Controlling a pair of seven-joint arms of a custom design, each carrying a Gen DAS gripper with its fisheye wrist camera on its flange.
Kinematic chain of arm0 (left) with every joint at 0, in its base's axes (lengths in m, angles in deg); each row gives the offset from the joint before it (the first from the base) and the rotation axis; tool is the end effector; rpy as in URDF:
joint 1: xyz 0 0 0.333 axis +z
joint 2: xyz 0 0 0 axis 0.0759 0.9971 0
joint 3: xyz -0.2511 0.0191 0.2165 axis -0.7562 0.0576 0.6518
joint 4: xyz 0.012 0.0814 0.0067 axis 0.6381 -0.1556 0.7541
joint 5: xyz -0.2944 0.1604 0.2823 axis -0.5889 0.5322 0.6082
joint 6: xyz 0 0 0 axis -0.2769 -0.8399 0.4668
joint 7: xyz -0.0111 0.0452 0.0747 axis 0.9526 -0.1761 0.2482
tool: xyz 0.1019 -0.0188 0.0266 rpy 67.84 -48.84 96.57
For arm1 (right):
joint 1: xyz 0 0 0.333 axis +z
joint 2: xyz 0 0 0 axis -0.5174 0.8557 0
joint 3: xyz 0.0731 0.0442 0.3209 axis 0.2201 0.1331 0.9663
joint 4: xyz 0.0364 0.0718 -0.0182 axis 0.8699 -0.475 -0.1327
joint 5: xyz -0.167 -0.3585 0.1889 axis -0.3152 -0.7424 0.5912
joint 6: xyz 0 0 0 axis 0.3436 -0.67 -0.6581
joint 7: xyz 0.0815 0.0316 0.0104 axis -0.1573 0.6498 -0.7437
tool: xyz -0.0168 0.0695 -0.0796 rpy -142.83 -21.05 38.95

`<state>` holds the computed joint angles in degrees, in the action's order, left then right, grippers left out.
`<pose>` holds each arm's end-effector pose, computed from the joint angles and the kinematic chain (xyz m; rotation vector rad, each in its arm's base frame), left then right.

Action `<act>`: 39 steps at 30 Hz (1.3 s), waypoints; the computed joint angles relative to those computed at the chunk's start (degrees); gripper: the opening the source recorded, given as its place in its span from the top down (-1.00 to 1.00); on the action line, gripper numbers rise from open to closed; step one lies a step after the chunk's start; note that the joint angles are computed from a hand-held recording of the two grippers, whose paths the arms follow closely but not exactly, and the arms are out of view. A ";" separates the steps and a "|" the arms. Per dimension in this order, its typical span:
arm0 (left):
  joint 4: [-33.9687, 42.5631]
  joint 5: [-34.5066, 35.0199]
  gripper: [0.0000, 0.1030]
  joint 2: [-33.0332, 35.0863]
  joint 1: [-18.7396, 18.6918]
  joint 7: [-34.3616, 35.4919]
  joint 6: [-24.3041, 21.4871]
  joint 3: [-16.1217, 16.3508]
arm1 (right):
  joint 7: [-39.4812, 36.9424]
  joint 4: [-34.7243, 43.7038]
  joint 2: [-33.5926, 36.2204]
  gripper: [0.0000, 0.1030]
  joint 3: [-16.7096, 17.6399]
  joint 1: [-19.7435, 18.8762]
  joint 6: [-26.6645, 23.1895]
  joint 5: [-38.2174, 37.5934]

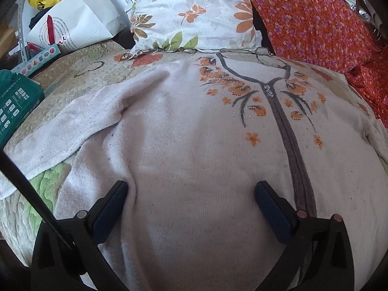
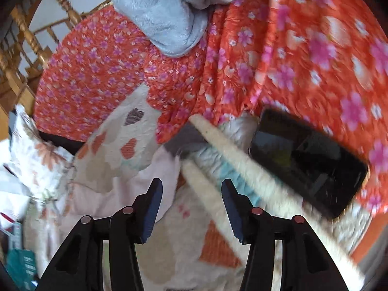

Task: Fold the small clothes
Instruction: 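Move the right gripper to the other sleeve's grey cuff and grasp it, then carry the cuff across the sweater body with the right gripper and release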

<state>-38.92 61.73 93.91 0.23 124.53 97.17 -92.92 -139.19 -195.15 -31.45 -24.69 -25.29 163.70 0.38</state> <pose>0.8460 -0.1425 0.4091 -1.3784 2.1374 -0.8876 0.5269 0.1075 0.5243 -0.4391 2.4806 -0.7482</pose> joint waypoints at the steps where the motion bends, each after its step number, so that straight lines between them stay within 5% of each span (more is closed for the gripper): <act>1: 0.12 0.01 -1.00 0.08 0.02 0.01 -0.01 0.00 | -0.31 0.27 0.93 -0.07 -0.46 -0.23 1.46 -0.29; 9: -0.10 -0.11 -1.00 0.01 0.15 0.23 0.13 -0.17 | -9.31 6.87 11.51 -0.07 -5.14 -1.15 6.93 5.55; 13: -0.12 -0.12 -1.00 0.07 0.17 0.37 0.37 -0.17 | 0.15 6.16 10.53 -0.07 -3.90 -0.59 7.04 -2.14; 17: -0.36 -0.20 -1.00 -0.07 0.21 0.45 0.39 -0.23 | -1.40 6.70 10.45 -0.07 -4.30 0.01 3.55 -0.85; 25: -0.09 0.07 -1.00 0.06 0.03 0.26 0.46 0.04 | -0.39 4.60 13.87 0.02 -8.52 -4.39 19.64 6.17; 26: -0.05 0.10 -1.00 0.08 0.03 0.25 0.46 0.06 | -1.32 5.35 14.85 0.07 -8.69 -4.52 19.93 7.53; 28: 0.20 0.26 -1.00 0.10 -0.05 0.06 0.10 0.24 | -1.07 6.05 15.61 0.89 -8.81 -4.56 19.97 7.61; 31: 4.69 1.73 -1.00 1.53 -0.86 -1.64 -5.42 1.65 | 4.89 7.59 13.85 0.90 -7.72 -3.78 14.27 0.15; 34: 9.73 1.10 -0.90 2.51 0.55 -1.45 -12.35 0.27 | 4.08 10.76 11.26 0.91 -5.56 -2.22 2.42 -3.14; 39: 6.09 -5.31 -0.90 -2.37 5.66 1.15 -7.03 -2.88 | 1.27 18.69 9.77 0.91 -2.31 0.34 -16.88 -7.25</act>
<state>-32.83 56.41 91.54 5.89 125.68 90.15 -95.80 -137.92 -176.46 -21.68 -27.00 -24.94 146.83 -6.87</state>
